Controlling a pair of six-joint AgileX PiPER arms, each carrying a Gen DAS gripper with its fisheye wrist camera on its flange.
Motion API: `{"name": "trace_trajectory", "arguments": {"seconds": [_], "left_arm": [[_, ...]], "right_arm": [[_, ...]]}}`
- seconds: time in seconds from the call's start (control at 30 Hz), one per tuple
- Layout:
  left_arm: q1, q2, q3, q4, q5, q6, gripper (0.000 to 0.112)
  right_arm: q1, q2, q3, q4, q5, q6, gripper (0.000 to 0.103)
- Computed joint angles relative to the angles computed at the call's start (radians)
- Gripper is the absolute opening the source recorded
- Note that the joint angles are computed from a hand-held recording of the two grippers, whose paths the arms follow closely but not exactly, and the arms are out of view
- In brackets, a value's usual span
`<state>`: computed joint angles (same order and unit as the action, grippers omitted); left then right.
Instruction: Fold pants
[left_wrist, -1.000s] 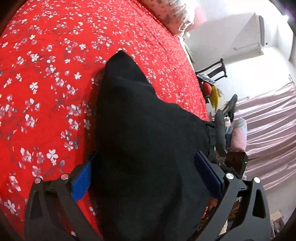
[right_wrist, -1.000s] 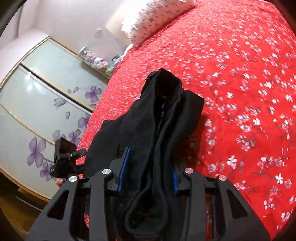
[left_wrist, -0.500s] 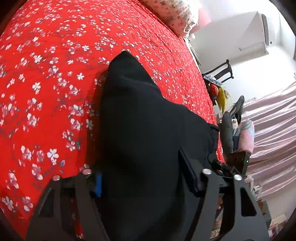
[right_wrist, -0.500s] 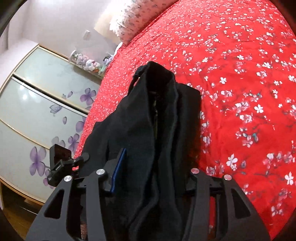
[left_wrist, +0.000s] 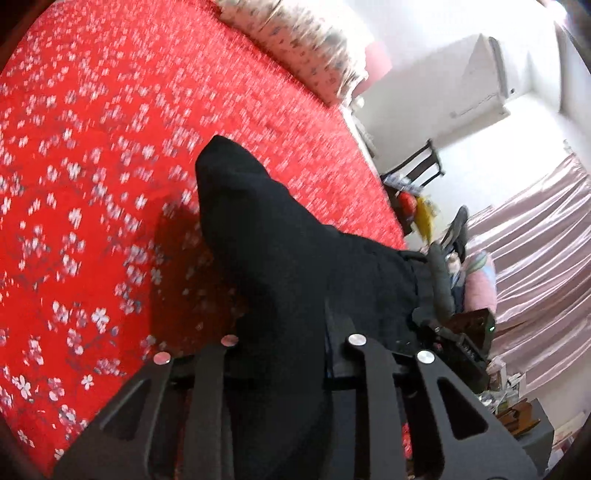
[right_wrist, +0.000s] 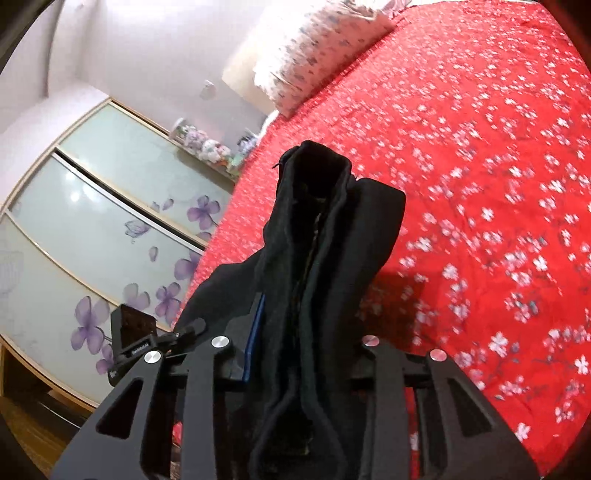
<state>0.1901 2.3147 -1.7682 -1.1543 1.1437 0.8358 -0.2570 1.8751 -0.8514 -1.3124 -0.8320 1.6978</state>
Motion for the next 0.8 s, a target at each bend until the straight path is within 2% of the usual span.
{"name": "trace_trajectory", "arguments": {"seconds": [0.17,0.27,0.37,0.53,0.63,0.7,0.73,0.77,0.8], "left_arm": [[-0.003,-0.061,0.056,-0.123,-0.073,0.131,0.021],[-0.010,-0.034,0.007,-0.131,-0.095,0.102,0.021],[-0.026,0.015,-0.068,-0.094,-0.124,0.041,0.021],[-0.028,0.127,-0.227,0.038,-0.106,-0.110,0.022],[-0.026,0.173,-0.285,0.089,-0.103,-0.172,0.033],[-0.015,0.174,-0.278,0.098,-0.122,-0.206,0.041],[-0.007,0.158,-0.248,0.085,-0.145,-0.204,0.042],[0.003,0.111,-0.179,0.066,-0.200,-0.183,0.050],[0.006,0.061,-0.105,0.052,-0.267,-0.152,0.062]], "right_arm": [[0.004,0.045,-0.029,0.133,-0.081,-0.061,0.031],[0.018,0.078,-0.065,0.201,-0.091,-0.097,0.031],[0.041,0.122,-0.116,0.222,-0.057,-0.101,0.031],[0.061,0.186,-0.172,0.195,0.020,-0.027,0.031],[0.070,0.202,-0.182,0.188,0.077,0.020,0.031],[0.086,0.188,-0.188,0.163,0.144,0.041,0.036],[0.098,0.175,-0.193,0.134,0.195,0.070,0.040],[0.106,0.162,-0.195,0.105,0.237,0.104,0.047],[0.116,0.145,-0.196,0.066,0.284,0.152,0.049]]}}
